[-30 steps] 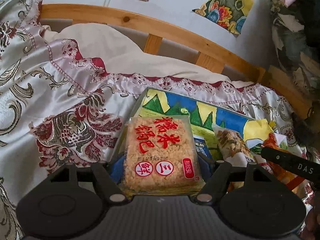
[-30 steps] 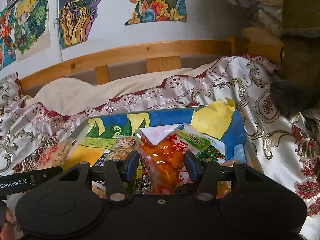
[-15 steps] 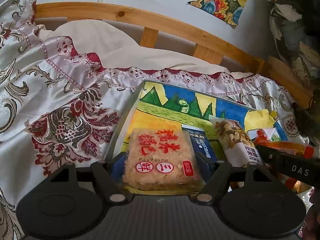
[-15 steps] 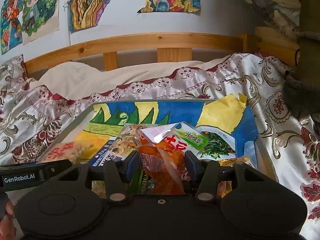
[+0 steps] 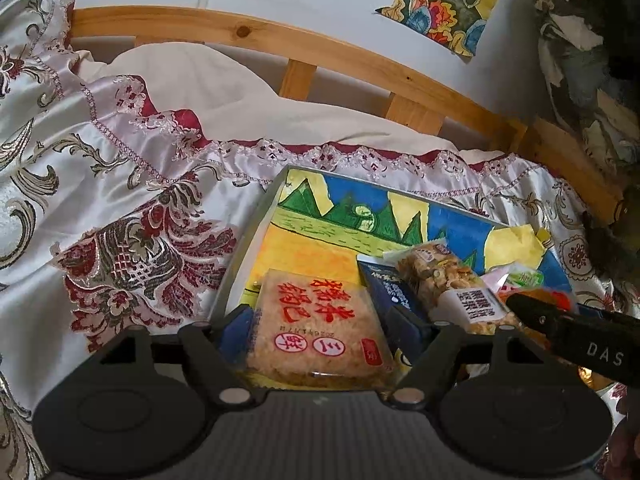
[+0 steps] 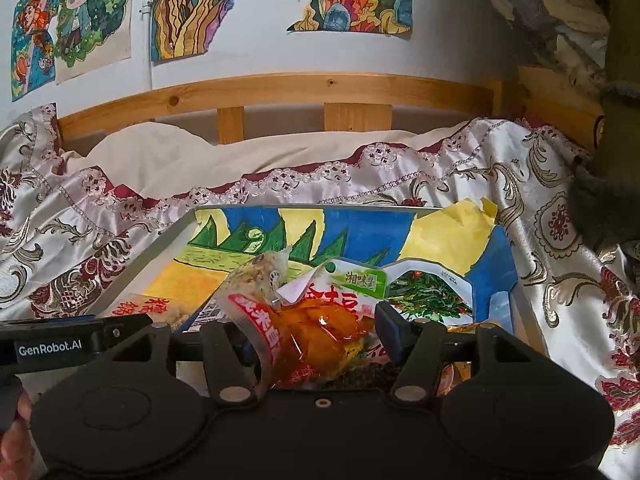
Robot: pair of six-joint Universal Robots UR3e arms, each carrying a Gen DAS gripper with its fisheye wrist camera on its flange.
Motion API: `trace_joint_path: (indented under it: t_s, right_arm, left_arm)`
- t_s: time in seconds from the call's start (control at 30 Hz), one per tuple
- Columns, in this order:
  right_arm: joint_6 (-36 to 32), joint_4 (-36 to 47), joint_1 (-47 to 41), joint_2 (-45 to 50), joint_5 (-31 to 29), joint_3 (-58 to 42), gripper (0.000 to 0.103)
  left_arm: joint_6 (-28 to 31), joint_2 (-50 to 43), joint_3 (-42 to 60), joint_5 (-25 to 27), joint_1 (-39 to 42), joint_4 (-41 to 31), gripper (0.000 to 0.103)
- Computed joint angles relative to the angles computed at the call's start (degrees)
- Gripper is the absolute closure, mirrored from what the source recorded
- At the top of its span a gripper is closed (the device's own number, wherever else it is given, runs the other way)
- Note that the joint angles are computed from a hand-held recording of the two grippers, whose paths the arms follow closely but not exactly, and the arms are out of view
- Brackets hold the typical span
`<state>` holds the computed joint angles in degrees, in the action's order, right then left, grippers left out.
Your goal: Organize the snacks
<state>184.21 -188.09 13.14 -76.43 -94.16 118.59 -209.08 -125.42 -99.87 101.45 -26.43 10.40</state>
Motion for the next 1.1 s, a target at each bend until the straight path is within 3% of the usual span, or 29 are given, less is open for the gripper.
trace_joint_path:
  t_s: [0.23, 0.63, 0.83, 1.1]
  right_arm:
    - [-0.16, -0.14, 0.49, -4.08, 0.11, 1.67, 0.029]
    - [-0.72, 0.90, -0.03, -16.34, 0.58, 5.61, 0.010]
    - [-1.24, 2.84, -3.24, -25.86, 4.66, 9.52, 0.003]
    - [-2.30, 10.40, -7.51, -39.52, 9.27, 12.01, 0.001]
  left_arm:
    - [0.44, 2.55, -1.34, 2.35, -1.23, 1.15, 0.016]
    - [2.75, 9.43, -1.29, 12.29, -6.95, -1.12, 0.001]
    - [4.53, 13.39, -1.31, 16.78, -10.36, -3.71, 0.001]
    - [6.12, 17.04, -1.31, 23.30, -15.55, -4.26, 0.000]
